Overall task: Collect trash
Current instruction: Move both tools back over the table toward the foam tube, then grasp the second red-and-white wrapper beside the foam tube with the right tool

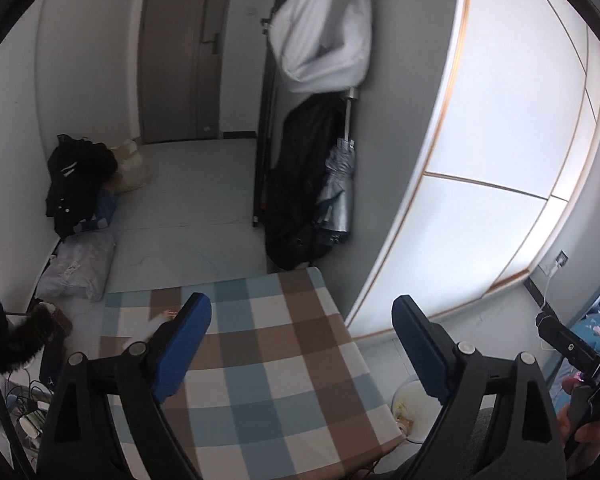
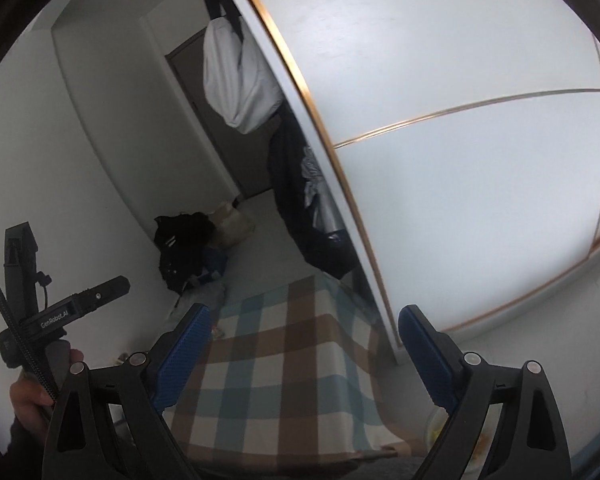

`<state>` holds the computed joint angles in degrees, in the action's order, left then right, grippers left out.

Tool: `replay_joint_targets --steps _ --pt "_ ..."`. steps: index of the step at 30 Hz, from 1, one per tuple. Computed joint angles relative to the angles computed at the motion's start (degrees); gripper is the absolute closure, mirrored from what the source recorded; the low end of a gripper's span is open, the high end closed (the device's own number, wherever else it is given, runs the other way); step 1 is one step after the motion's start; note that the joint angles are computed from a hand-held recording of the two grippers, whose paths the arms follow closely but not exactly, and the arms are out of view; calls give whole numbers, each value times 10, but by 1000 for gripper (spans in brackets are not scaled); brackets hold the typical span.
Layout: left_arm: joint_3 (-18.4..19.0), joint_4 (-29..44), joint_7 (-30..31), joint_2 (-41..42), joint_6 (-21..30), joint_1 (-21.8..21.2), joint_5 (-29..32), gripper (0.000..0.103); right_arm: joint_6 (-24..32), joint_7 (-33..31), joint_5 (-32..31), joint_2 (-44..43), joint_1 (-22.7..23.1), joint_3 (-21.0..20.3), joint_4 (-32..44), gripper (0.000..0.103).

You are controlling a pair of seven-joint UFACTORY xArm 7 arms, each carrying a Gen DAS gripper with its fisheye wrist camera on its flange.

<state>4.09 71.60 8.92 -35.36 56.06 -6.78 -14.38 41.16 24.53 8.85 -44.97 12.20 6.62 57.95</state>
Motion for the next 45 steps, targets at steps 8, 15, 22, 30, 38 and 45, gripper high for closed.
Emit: replay_joint_targets --steps 8,15,22,30,38,45 --pt "42 -21 -23 -28 -14 56 22 10 -78 9 -13 111 46 74 58 8" --pt "40 -87 -49 -51 -76 92 49 4 -150 24 -38 180 85 103 72 8" --pt "60 -133 -38 -51 -97 109 63 2 -175 25 -48 256 124 104 83 8" --pt "85 -94 -30 33 -69 122 43 2 -142 -15 -71 369 143 92 168 8" --pt "99 -69 -19 98 -39 139 1 2 -47 -114 -74 526 155 77 332 8" --pt "76 -33 -5 134 -18 171 33 2 89 -221 -68 708 177 63 566 9"
